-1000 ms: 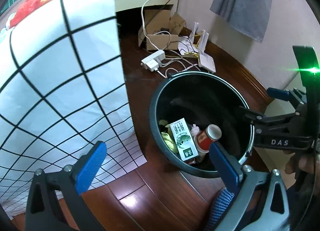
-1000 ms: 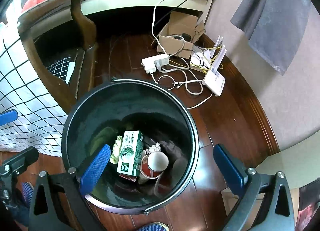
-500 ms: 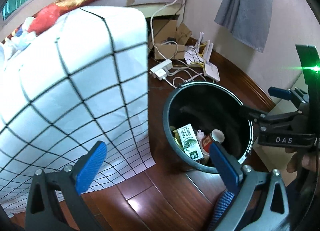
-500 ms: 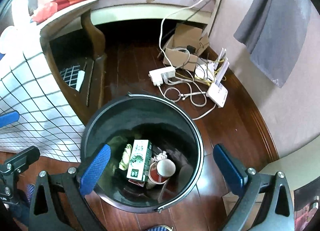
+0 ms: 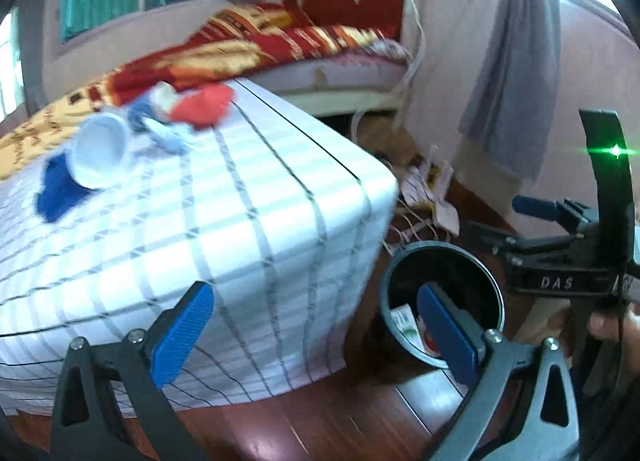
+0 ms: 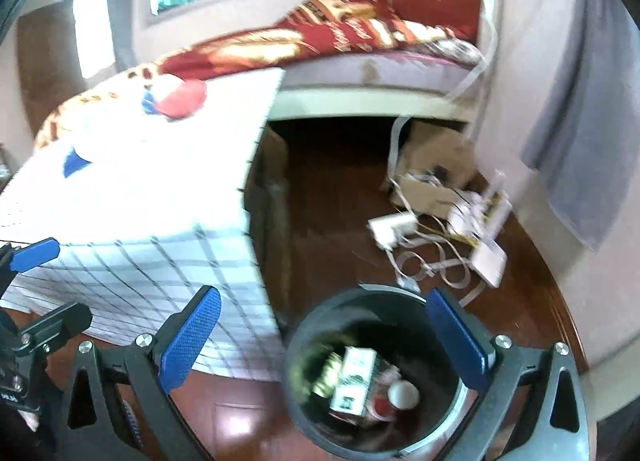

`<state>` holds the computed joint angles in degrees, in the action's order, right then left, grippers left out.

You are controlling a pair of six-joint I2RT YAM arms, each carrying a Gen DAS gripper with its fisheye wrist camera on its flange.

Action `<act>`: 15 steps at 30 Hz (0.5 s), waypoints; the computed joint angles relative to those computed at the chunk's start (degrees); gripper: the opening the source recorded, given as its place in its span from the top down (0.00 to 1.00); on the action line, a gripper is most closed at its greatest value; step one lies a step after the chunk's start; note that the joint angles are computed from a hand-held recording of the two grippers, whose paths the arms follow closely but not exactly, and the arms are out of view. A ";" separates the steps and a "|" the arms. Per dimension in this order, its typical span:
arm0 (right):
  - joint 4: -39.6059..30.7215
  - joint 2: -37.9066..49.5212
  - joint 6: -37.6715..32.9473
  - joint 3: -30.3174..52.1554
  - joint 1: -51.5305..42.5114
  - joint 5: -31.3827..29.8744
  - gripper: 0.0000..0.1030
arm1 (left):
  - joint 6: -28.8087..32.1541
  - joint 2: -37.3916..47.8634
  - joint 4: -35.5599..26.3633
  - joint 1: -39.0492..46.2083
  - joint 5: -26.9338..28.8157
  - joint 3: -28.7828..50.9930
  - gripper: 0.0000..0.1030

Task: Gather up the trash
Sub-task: 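Move both tools back toward the table of trash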

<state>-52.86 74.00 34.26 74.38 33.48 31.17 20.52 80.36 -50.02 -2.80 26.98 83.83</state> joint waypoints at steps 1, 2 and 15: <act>-0.17 1.25 -0.29 1.55 0.47 -0.41 0.00 | -0.13 0.44 0.25 1.73 0.63 1.02 0.03; -0.91 3.47 -0.41 4.43 1.19 -0.30 0.00 | -0.36 0.97 0.57 2.95 0.78 1.78 0.05; -0.39 30.25 -10.65 39.89 3.45 -4.38 0.00 | -5.83 18.48 3.28 15.73 -1.23 20.93 0.17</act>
<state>-53.25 104.25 23.61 114.27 36.93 26.79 14.68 98.84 -46.74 12.93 25.75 104.76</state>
